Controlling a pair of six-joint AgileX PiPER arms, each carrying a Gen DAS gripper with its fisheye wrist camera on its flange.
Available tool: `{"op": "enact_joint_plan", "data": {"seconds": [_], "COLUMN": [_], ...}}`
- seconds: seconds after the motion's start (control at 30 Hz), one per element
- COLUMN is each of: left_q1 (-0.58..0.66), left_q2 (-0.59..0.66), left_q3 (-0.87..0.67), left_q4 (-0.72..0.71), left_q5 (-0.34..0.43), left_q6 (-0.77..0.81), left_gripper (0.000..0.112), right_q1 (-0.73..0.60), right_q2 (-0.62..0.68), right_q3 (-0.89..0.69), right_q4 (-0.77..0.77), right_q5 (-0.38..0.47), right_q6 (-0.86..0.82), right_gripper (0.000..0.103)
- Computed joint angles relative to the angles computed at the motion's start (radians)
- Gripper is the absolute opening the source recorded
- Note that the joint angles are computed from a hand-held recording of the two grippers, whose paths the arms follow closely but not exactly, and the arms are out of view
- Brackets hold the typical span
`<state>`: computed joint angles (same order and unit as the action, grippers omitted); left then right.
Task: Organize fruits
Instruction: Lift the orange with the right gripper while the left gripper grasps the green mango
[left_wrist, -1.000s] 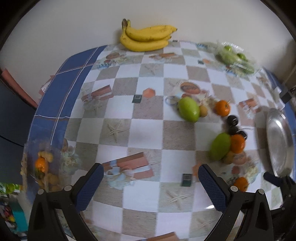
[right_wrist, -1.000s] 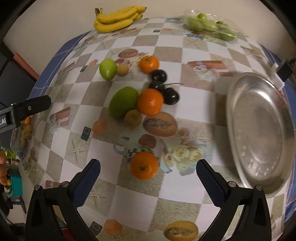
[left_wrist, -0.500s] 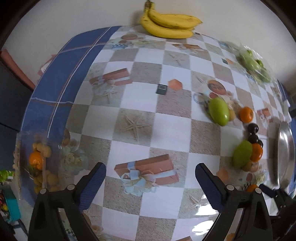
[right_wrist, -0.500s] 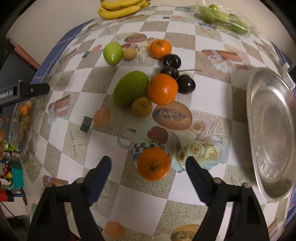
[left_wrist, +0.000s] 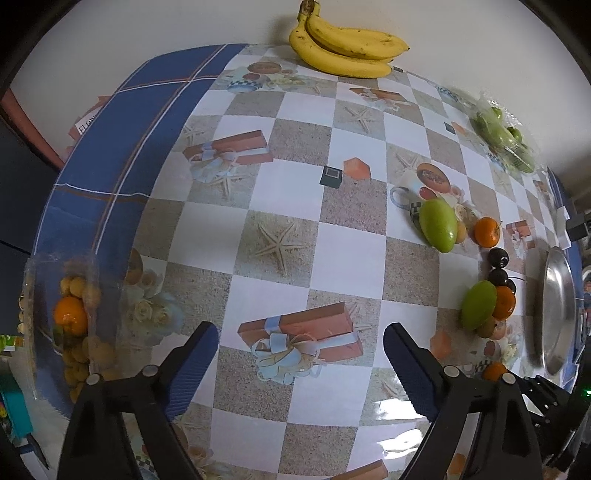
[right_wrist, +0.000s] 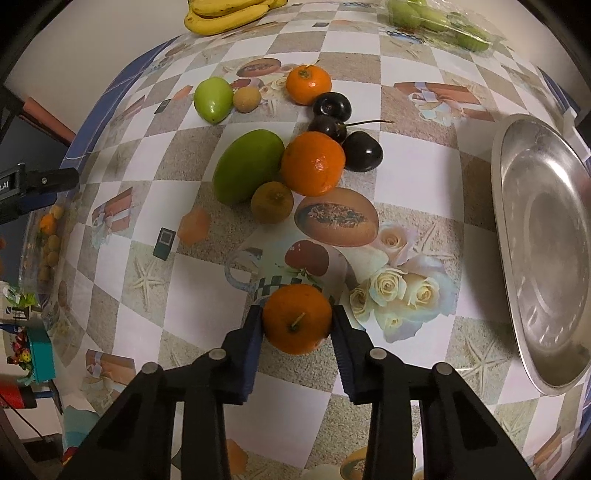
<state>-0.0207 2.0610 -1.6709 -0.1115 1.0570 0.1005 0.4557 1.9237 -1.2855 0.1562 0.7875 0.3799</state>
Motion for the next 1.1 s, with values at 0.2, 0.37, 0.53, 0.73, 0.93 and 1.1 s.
{"op": "enact_joint_plan", "data": {"seconds": [0.2,0.37,0.53,0.73,0.93,1.1], "left_q1": [0.004,-0.02,-0.1,-0.228,-0.341,-0.414], "left_q2": [0.009,0.021,0.06,0.14,0.196,0.2], "left_q3": [-0.034,-0.082,-0.141,-0.227,-0.277,-0.281], "left_q4": [0.006,-0.013,-0.007,-0.014,0.014,0.078], "left_q5": [0.039,0.085,0.135,0.16,0.131,0.112], "left_q6": [-0.002,-0.017,-0.081,-0.175,-0.26,-0.289], "left_gripper": [0.092,0.091,0.091,0.089,0.081,0.077], "right_q1": [-0.017,-0.043,-0.108,-0.164,-0.224,-0.256], "right_q2": [-0.039,-0.07,-0.087,-0.092,-0.137,-0.155], "right_q3": [0.03,0.006,-0.028,-0.061,-0.021,-0.003], "right_q4": [0.03,0.012,0.041,0.009,0.017,0.06], "right_q5": [-0.014,0.005,0.025,0.056,0.038,0.026], "right_q6": [-0.035,-0.023,-0.019,0.002,-0.006,-0.044], "right_gripper": [0.037,0.037,0.037,0.037,0.037,0.037]}}
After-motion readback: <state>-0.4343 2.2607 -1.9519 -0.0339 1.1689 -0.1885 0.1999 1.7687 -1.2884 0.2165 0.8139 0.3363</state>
